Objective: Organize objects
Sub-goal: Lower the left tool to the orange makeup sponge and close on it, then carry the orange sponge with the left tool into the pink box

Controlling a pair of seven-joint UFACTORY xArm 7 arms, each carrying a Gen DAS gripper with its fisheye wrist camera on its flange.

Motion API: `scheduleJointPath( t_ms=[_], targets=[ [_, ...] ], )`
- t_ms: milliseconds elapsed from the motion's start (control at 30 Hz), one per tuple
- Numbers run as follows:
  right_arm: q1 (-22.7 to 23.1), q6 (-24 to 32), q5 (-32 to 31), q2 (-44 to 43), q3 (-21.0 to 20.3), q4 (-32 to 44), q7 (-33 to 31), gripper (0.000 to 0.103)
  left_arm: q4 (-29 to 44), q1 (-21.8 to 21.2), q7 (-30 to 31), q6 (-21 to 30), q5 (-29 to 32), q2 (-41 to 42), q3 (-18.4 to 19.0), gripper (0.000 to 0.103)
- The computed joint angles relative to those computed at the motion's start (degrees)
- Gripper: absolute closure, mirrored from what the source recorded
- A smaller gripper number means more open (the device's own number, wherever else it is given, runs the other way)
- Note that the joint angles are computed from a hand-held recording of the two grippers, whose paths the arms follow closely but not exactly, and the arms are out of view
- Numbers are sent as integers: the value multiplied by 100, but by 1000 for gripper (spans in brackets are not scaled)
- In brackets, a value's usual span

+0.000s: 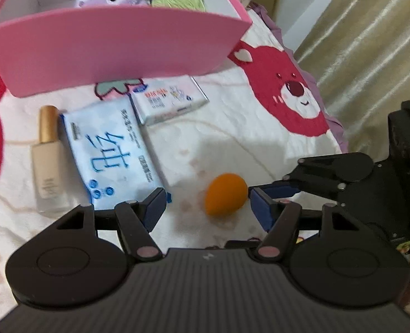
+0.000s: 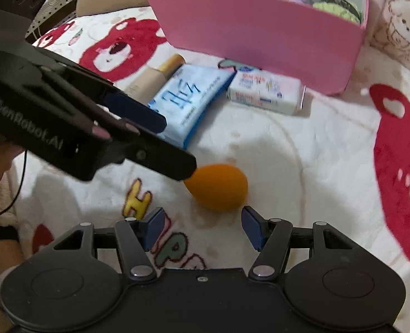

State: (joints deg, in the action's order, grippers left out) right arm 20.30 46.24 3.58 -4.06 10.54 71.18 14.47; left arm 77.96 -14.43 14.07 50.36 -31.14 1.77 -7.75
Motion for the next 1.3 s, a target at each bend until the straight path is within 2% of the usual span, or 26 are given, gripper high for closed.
scheduleJointPath(
  t_ms=[133, 233, 267, 367, 533, 800, 1300],
  targets=[
    [4, -538, -478, -38, 72, -376, 484, 37, -304, -33, 177, -409, -321, -4, -35, 41],
    [-12, -985, -855, -96, 107, -600, 870, 40, -411, -33, 344, -466, -536, 19, -38, 57],
    [-15, -1033, -994, -94, 122, -608, 958, 49, -390, -11, 541, -351, -728, 48, -33, 66],
    [0, -916, -1285, -89, 150, -535, 1082, 52, -334, 52, 667, -78, -1105, 70, -12, 76],
    [38, -786, -1909, -172, 259, -399, 1390, 52, -267, 54, 790, 45, -1102, -84, -3, 76],
    [72, -731, -2510, -246, 356, -269, 1716, 52, -259, 21, 1048, 55, -1184, -299, 78, 77],
    [169, -292, -3071, 8, 370, 721, 1738, 52, 94, 90, 1287, 59, -1620, -668, 325, 77]
  ],
)
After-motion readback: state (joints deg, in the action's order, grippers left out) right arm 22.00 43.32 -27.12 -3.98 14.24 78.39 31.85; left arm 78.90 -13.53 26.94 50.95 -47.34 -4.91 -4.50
